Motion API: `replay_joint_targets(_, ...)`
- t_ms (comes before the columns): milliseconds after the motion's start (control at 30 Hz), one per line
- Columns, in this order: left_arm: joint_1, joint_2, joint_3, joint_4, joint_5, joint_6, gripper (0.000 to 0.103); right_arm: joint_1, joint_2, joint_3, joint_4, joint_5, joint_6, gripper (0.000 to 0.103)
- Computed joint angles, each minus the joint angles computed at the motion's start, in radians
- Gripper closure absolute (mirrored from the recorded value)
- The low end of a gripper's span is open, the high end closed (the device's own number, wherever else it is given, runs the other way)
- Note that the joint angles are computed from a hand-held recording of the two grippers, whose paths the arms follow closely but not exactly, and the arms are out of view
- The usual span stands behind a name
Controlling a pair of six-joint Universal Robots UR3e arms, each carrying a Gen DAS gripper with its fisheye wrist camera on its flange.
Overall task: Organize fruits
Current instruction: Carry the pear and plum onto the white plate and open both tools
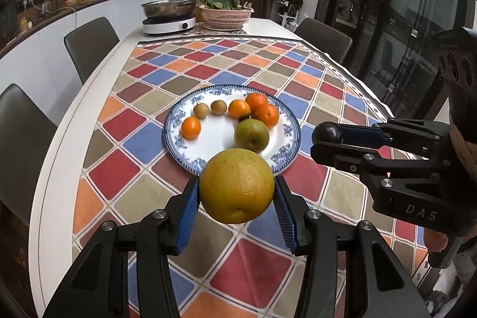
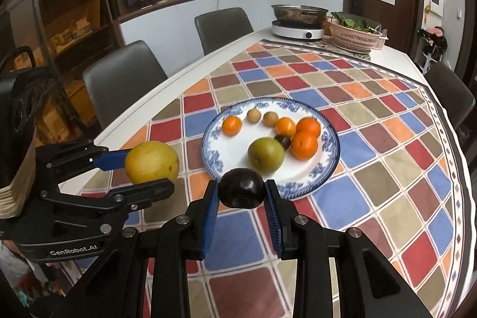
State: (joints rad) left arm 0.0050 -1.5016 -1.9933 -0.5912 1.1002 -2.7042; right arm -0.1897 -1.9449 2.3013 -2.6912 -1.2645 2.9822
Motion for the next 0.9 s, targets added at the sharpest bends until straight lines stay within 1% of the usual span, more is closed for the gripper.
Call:
replay_joint_targets(167, -0.023, -0.071, 0.083, 0.012, 0.019, -0.019, 0.055, -0.020, 0.052, -0.048, -0.006, 0.009, -0.007, 0.071)
replay_joint_targets(600, -0.061, -0.261, 0.304, 0.028, 0.030, -0.048, 0.055, -0.031, 0.220, -0.198, -0.053, 0.007, -0.007, 0.071)
replay_joint_targets(900, -0.075, -0.411, 0.459, -0.009, 0.031, -0.051, 0.055, -0.025, 0.372, -0.308, -0.080, -0.009, -0.008, 0.071)
